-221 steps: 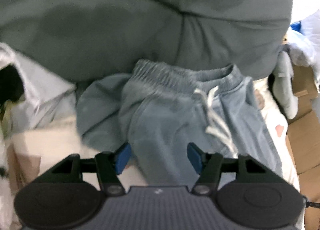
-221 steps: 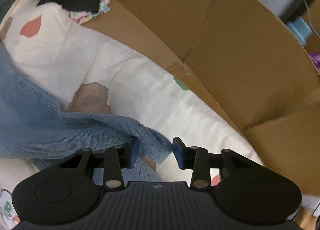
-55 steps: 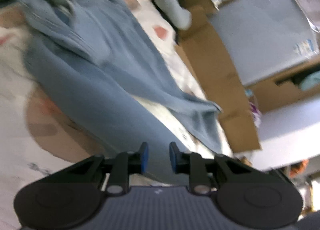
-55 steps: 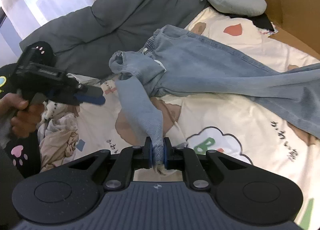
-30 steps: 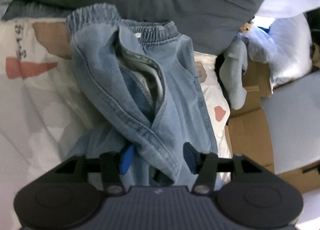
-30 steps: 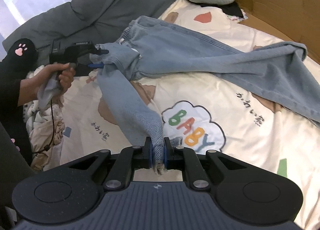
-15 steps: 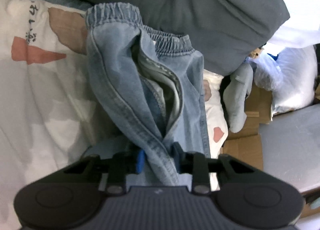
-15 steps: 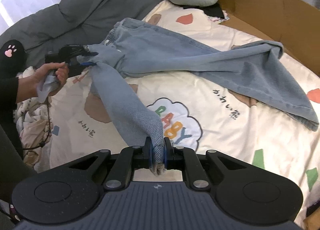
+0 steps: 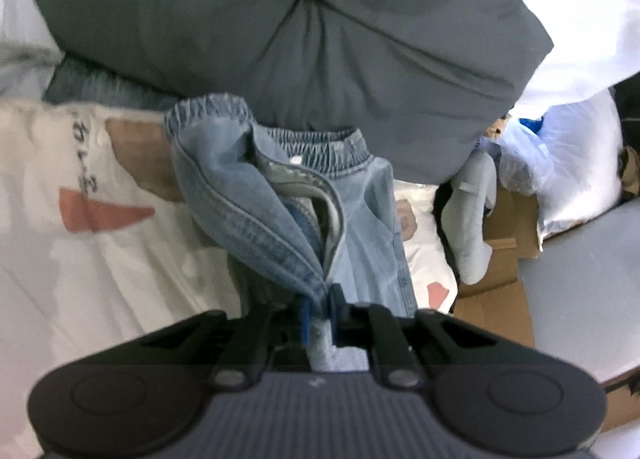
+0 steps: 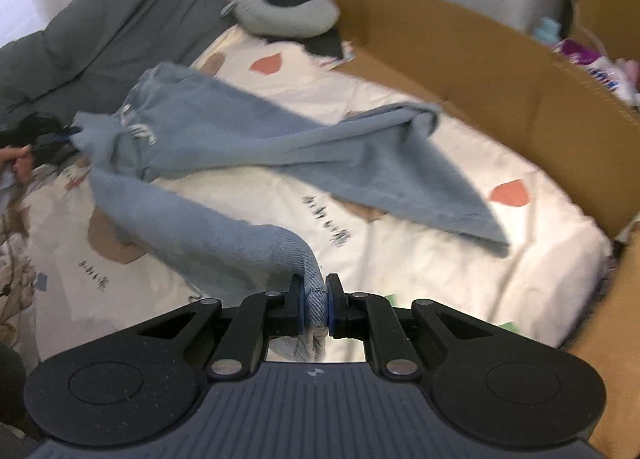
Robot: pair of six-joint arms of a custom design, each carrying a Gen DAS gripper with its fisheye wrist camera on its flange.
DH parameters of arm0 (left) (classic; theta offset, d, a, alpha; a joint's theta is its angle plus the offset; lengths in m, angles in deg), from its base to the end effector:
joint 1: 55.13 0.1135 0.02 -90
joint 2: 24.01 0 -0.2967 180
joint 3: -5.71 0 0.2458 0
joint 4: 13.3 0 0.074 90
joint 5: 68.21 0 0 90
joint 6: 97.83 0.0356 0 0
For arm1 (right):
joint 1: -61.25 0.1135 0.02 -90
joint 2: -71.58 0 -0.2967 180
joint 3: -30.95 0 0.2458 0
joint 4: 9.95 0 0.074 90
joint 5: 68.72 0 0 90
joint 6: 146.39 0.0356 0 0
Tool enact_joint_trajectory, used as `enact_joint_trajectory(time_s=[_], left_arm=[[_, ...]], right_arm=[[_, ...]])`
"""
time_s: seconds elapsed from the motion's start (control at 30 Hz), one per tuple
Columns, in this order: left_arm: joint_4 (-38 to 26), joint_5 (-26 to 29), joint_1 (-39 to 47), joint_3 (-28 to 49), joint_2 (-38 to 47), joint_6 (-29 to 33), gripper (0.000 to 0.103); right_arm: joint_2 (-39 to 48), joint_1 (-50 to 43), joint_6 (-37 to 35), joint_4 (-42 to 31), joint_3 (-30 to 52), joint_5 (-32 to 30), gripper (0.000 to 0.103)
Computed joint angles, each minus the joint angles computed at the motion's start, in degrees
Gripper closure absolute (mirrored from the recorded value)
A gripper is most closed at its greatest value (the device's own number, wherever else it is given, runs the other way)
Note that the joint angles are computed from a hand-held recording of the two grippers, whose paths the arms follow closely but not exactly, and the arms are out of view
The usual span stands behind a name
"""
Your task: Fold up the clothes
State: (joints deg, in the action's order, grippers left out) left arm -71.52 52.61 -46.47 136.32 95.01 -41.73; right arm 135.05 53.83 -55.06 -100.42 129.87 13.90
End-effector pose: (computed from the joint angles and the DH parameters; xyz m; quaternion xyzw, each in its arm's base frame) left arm 0.4738 0.0537 0.3463 -0.2336 0.8704 -0.3188 0.2937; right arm 0.1497 -0.0149 0.4320 0.0533 0.9505 0.0454 0.3028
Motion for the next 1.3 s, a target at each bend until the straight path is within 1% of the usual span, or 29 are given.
enact_joint_trajectory(time_s=[0.17,0.2,0.3,0.57,0.7,0.83,0.9,1.07,1.17,1.3], left_arm=[[-3.32,1.59,2.05,2.39,-0.72,2.48,0.095],[-3.28,1.91,2.39,2.27,-1.1,2.61,0.097],[-3.33,2.47,3.34,2.55,-1.57,2.57,0.097],[-3.29,1.44,4.91,3.17,-1.78,1.6,0.097],[-2.74,1.3,5.69,2.71,-2.12,1.23,0.097],[-4.19,2.19,6.12,3.7,-2.19,2.66,0.097],[-4.77,2.27,6.28,3.67,-2.58,2.74,0.097],[-5.97,2.77,7.09,1.6,-4.91,3.21,0.097],[-6.35,3.64,7.81,-1.42,-7.57,3.77,0.097],[-7.47,3.39,8.99,-6.49,-10.92,6.8,0.097]], right_arm=[[0.57,-3.79,-3.38,-3.77,5.86,0.99,0.094],[0.82,-4.34,-3.93,-4.22,6.93,1.42,0.094],[1.85,-6.43,-5.53,-5.29,10.33,2.58,0.094],[4.46,-17.21,-12.91,-7.86,18.11,3.38,0.094],[4.61,-24.29,-17.72,-8.35,19.4,2.19,0.094],[5.15,-31.09,-22.26,-9.12,20.87,-0.72,0.094],[5.31,-32.27,-23.55,-9.51,21.79,-1.5,0.094],[5.53,-33.09,-23.06,-8.84,23.78,-1.72,0.094],[5.57,-34.11,-22.9,-8.67,24.74,-1.55,0.094],[4.7,-39.84,-25.18,-10.51,23.87,-4.83,0.093]])
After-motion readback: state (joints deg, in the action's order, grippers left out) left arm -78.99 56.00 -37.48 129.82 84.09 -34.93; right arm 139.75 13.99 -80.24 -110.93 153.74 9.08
